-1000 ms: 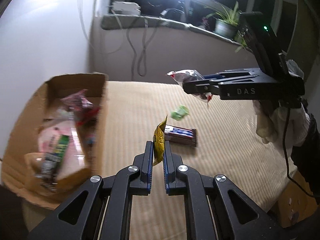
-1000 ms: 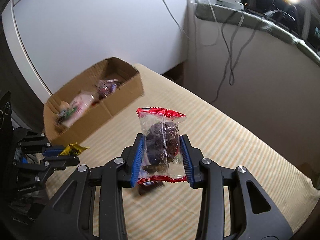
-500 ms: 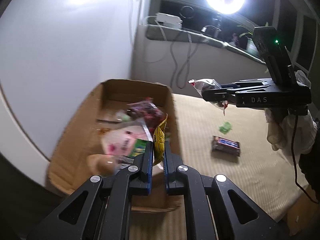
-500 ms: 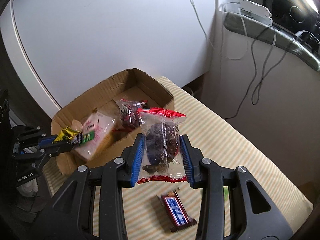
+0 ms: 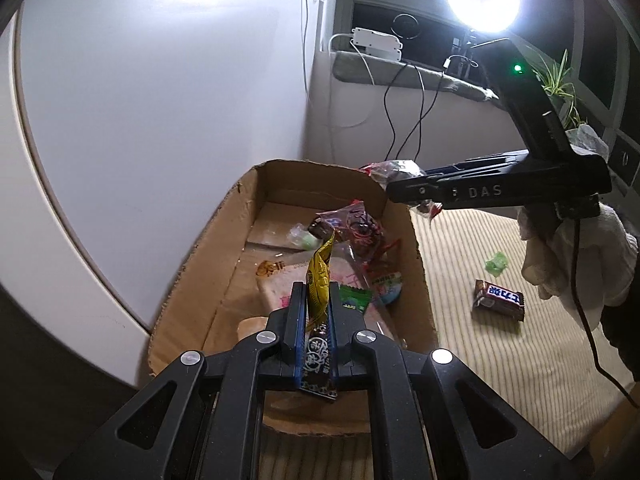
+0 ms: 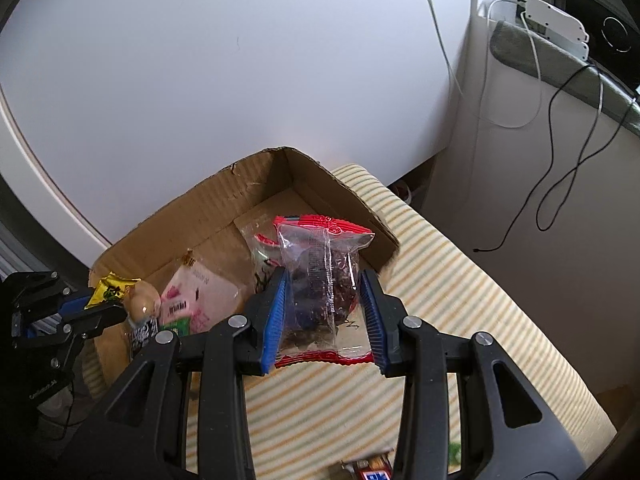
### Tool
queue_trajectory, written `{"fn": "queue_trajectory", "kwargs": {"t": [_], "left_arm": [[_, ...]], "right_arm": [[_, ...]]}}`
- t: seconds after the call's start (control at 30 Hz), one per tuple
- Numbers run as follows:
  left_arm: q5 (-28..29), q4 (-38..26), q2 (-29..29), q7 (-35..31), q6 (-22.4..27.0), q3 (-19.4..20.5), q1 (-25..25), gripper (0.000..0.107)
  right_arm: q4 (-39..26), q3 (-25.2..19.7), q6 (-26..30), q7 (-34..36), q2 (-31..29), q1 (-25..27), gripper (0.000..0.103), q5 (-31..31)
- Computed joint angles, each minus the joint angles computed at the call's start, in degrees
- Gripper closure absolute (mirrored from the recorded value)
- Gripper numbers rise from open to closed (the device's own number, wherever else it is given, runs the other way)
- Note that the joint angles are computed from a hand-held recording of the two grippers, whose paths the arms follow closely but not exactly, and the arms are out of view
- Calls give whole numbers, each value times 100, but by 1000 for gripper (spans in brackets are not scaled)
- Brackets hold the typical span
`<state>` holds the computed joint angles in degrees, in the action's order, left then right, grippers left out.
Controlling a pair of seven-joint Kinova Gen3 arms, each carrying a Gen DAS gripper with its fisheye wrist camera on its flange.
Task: Organize snacks
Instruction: 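Carry the chocolate bag and yellow candy into the box and release both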
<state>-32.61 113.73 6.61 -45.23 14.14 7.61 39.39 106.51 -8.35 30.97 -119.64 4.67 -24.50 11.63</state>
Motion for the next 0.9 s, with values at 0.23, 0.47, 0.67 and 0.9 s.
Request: {"fn": "queue_trajectory", "kwargs": {"t": [0.23,0.47,0.67,0.9], "left_arm": [[-62,-67,63,62,48,-63,68,100],[-324,-141,92,335,170,-131,191,96],[-615,-162,90,632,234,-142,246,90],[-867,-154,74,889,293,-76,247,77]], "right_arm": [[-196,38,4,155,248,-31,65,-86],[-254,79,2,193,307,-71,62,-97],[-277,116,0,-36,297,-213,44,196],[-267,95,45,-153,248,-242,37,296]]}}
